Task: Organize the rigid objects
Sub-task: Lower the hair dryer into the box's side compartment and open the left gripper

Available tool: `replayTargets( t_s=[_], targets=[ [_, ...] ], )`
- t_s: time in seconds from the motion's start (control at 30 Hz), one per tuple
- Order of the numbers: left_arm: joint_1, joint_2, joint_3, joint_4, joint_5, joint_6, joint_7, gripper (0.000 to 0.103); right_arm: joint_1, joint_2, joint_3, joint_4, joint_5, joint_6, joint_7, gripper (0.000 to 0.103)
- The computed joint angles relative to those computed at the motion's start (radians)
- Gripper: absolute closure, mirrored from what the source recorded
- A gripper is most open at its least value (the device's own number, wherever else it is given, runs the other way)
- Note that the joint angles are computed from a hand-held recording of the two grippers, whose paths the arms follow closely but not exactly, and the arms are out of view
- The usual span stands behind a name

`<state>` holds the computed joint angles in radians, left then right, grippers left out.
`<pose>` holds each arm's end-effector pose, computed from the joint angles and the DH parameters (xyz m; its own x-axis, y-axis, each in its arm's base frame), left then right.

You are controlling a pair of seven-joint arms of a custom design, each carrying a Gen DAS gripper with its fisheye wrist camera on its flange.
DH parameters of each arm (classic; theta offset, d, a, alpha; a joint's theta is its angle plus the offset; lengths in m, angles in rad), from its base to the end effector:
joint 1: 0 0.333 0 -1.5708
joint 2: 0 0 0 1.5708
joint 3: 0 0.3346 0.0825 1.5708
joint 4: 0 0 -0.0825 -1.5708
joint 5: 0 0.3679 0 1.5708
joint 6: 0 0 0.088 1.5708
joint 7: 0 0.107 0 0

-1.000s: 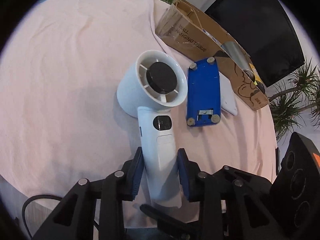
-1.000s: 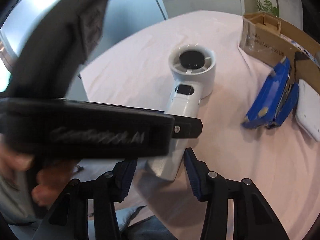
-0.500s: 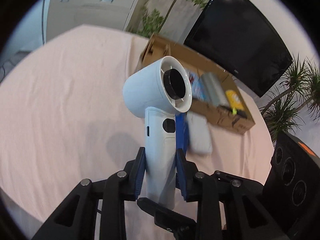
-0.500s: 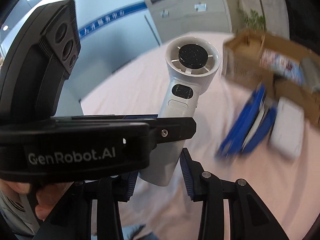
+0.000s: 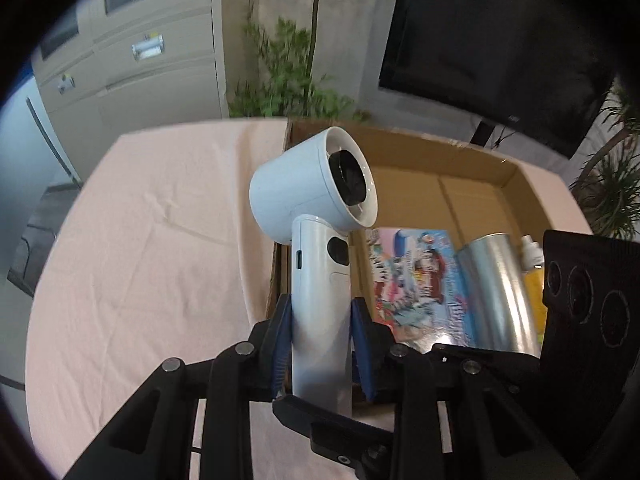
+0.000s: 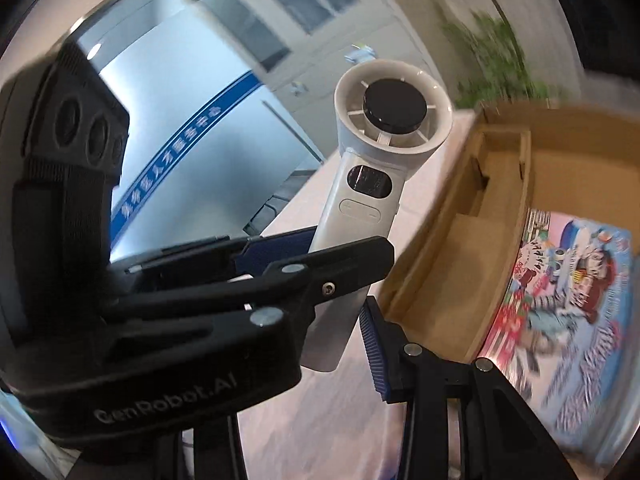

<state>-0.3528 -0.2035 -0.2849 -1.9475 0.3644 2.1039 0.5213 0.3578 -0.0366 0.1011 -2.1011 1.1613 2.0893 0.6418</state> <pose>0.4138 -0.3027 0.6255 0.2564 -0.9647 0.0604 -0.8290 -0.2516 -0.4995 0.4620 0.2794 0.4898 0.6510 -0.3532 -0.6719 -0.7514 -0.4255 -0.5043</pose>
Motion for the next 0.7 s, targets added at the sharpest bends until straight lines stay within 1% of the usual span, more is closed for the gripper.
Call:
replayTargets(
  t_s=[0.07, 0.1, 0.13, 0.17, 0.2, 0.27, 0.3, 0.33, 0.37, 0.47, 0.53, 0.57, 0.6, 0.63, 0.67, 0.7],
  targets=[
    [0.006, 0.057, 0.013, 0.019, -0.023, -0.009, 0.031, 0.076, -0.006, 0.085, -0.002, 0.054, -0.014, -0.007, 0.053, 0.065],
    [0.009, 0.086, 0.019, 0.021, -0.047, -0.006, 0.047, 0.076, -0.007, 0.118, 0.001, 0.072, -0.038, 0.007, 0.09, 0.065],
    [0.009, 0.097, 0.016, 0.013, -0.044, 0.011, 0.048, 0.076, -0.007, 0.134, 0.004, 0.079, -0.062, 0.022, 0.119, 0.064],
    [0.009, 0.111, 0.014, 0.021, -0.041, 0.01, 0.054, 0.077, -0.01, 0.142, 0.006, 0.081, -0.077, 0.035, 0.141, 0.068],
    [0.01, 0.116, 0.015, 0.02, -0.051, 0.024, 0.067, 0.077, -0.015, 0.142, 0.007, 0.079, -0.081, 0.041, 0.138, 0.068],
    [0.01, 0.144, 0.007, 0.051, -0.015, -0.034, 0.08, 0.079, -0.025, 0.133, 0.006, 0.079, -0.095, 0.043, 0.138, 0.068],
    [0.01, 0.16, 0.005, 0.064, 0.007, -0.064, 0.089, 0.079, -0.023, 0.109, 0.008, 0.061, -0.114, 0.069, 0.134, 0.068],
    [0.012, 0.163, 0.007, 0.061, 0.013, -0.055, 0.094, 0.079, -0.016, 0.078, 0.012, 0.034, -0.147, 0.114, 0.137, 0.069],
    [0.012, 0.167, 0.007, 0.064, 0.016, -0.052, 0.099, 0.079, -0.012, 0.053, 0.014, 0.008, -0.158, 0.138, 0.124, 0.069],
    [0.01, 0.151, 0.005, 0.054, 0.034, -0.033, 0.093, 0.079, -0.008, 0.023, 0.011, -0.018, -0.177, 0.153, 0.121, 0.069],
    [0.002, 0.102, -0.007, 0.027, 0.064, -0.03, 0.041, 0.078, -0.003, -0.015, 0.011, -0.051, -0.192, 0.182, 0.109, 0.068],
    [-0.001, 0.073, -0.011, 0.004, 0.08, -0.013, 0.023, 0.073, 0.007, -0.04, 0.009, -0.072, -0.209, 0.216, 0.106, 0.056],
    [-0.006, 0.027, -0.02, -0.029, 0.113, 0.007, -0.01, 0.067, -0.001, -0.091, 0.042, -0.126, -0.249, 0.305, 0.12, 0.039],
    [-0.007, -0.008, -0.032, -0.049, 0.152, 0.008, -0.048, 0.051, 0.025, -0.148, 0.044, -0.189, -0.256, 0.401, 0.124, 0.007],
    [-0.006, -0.045, -0.059, -0.066, 0.221, -0.006, -0.118, 0.037, 0.041, -0.195, 0.044, -0.24, -0.217, 0.486, 0.085, 0.0],
    [0.01, -0.105, -0.121, -0.097, 0.36, -0.038, -0.238, 0.032, 0.062, -0.245, 0.041, -0.292, -0.17, 0.572, 0.028, 0.0]
  ],
)
